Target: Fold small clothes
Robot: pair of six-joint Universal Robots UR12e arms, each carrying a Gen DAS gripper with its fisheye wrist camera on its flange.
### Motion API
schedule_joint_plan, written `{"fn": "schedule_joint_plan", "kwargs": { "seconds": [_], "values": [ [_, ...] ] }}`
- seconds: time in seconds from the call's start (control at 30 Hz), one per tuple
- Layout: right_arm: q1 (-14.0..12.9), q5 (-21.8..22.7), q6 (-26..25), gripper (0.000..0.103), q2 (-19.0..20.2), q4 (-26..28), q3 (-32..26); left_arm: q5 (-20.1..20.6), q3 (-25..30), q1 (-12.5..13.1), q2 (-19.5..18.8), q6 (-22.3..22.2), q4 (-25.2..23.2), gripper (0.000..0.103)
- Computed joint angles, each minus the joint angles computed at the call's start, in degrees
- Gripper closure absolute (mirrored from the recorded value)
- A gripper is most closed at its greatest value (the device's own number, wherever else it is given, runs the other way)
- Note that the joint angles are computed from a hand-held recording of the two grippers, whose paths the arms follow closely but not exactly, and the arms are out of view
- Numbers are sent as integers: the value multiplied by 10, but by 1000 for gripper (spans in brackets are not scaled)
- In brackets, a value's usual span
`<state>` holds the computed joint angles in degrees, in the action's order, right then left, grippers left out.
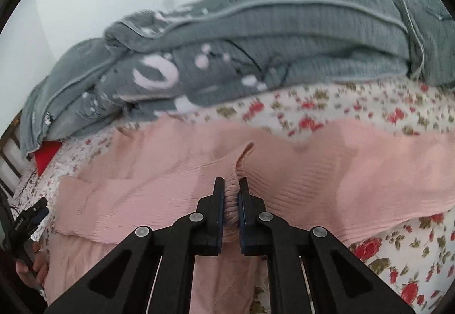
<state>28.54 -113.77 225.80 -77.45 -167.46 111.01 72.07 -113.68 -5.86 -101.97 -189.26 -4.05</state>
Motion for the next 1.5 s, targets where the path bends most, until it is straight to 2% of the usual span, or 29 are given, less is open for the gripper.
{"fn": "schedule_joint_plan", "kwargs": {
  "seconds": [0.03, 0.07, 0.13, 0.2, 0.33, 0.4, 0.47, 0.5, 0.57, 0.63, 0.73, 0.77, 0.8, 0.87, 0.9, 0.97, 1.03, 1.1, 1.17, 1.23, 1.3, 1.43, 1.5],
  "values": [
    [4, -5, 3, 95, 1, -5, 1, 9, 9, -4, 5, 9, -27, 14],
    [5, -13, 5, 95, 0, -17, 5, -3, 12, -4, 7, 14, -32, 14],
    [9, -32, 10, 95, 1, -25, 7, -60, 19, 2, 7, 13, -28, 12],
    [13, -52, 12, 95, 0, -20, 5, -84, 34, -3, 0, 15, -43, 12],
    [5, -27, 23, 94, 3, 39, -7, -79, 57, -26, -19, 64, -88, 14],
    [-1, -6, 29, 94, 0, 43, -4, -74, 64, -32, -26, 80, -117, 14],
    [-4, 0, 41, 93, -1, 48, -1, -47, 80, -38, -35, 80, -176, 15],
    [-5, 2, 42, 92, -1, 51, -2, -52, 81, -36, -38, 75, -185, 16],
    [-4, 3, 40, 87, -1, 60, -5, -71, 72, -30, -36, 65, -157, 16],
    [0, -7, 37, 83, -4, 70, -7, -63, 60, -29, -32, 50, -129, 16],
    [10, -30, 23, 65, -17, 80, -6, -78, 47, -21, -29, 28, -97, 14],
    [14, -41, 19, 54, -22, 84, -4, -79, 43, -19, -28, 17, -84, 14],
    [22, -72, 19, 45, -32, 96, 0, -82, 41, -16, -28, 8, -76, 14],
    [32, -113, 20, 33, -49, 104, 15, -91, 38, -9, -29, -10, -62, 14],
    [34, -132, 25, 30, -60, 114, 25, -97, 38, -7, -31, -13, -58, 14],
    [39, -179, 65, 30, -95, 165, 50, -96, 40, -8, -33, -12, -55, 14],
    [37, -202, 103, 30, -126, 203, 71, -90, 41, -12, -34, -2, -51, 14],
    [23, -203, 152, 30, -170, 245, 102, -86, 40, -15, -33, 8, -46, 14],
    [7, -191, 181, 30, -202, 260, 126, -79, 39, -18, -32, 19, -39, 14],
    [-15, -169, 203, 30, -232, 252, 155, -76, 39, -20, -32, 27, -35, 14],
    [-34, -143, 205, 30, -252, 227, 178, -73, 41, -22, -33, 34, -39, 14],
    [-59, -115, 187, 37, -256, 185, 194, -75, 43, -22, -34, 37, -48, 14],
    [-77, -85, 171, 40, -253, 175, 196, -76, 45, -21, -36, 36, -54, 14]
  ]
}}
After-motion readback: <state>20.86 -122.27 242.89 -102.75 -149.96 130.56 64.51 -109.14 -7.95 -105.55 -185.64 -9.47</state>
